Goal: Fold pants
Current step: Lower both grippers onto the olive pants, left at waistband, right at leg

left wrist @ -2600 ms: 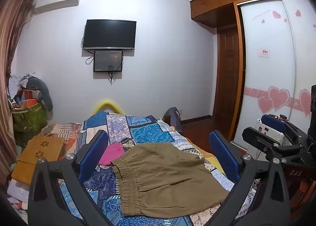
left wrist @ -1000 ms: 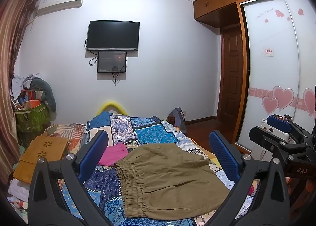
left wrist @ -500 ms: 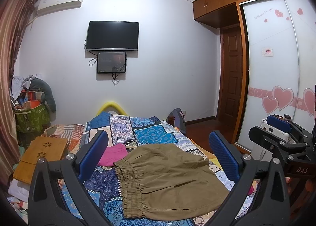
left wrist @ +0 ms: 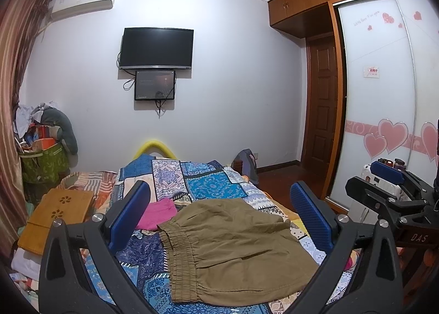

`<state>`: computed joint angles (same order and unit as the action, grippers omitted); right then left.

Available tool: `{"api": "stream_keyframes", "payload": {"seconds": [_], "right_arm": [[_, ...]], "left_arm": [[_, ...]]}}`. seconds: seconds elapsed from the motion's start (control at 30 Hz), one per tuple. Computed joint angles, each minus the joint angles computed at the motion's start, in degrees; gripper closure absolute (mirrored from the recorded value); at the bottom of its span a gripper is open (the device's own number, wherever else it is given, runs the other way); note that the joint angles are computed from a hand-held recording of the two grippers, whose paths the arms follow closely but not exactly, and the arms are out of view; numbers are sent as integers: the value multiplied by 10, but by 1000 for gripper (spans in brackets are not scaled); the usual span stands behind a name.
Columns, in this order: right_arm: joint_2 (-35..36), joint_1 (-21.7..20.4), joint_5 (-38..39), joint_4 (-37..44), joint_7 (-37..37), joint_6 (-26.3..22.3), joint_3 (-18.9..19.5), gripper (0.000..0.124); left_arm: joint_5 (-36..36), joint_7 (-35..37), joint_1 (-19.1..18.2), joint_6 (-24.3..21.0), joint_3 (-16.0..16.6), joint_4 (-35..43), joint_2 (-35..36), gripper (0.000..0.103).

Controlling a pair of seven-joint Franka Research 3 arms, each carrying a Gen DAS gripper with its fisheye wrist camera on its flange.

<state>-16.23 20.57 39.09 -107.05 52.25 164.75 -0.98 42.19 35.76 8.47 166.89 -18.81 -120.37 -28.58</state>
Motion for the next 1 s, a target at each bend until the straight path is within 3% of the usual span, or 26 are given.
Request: {"api": "stream_keyframes", "payload": {"seconds": [0.37, 0.5, 0.7, 1.0], "right_arm": [[11, -12, -19, 5, 24, -5, 6, 21], [25, -40, -74, 8, 72, 1, 22, 21], [66, -74, -141, 36, 126, -28, 22, 21], [136, -112, -255, 90, 177, -107, 16, 21]], "left_arm": [[-6, 16, -16, -17, 10, 15, 23, 0], [5, 12, -10, -34, 9, 24, 43, 0], [-48, 91, -60, -78, 59, 56, 108, 0], [-135, 190, -83, -144, 108, 115, 219, 0]]}}
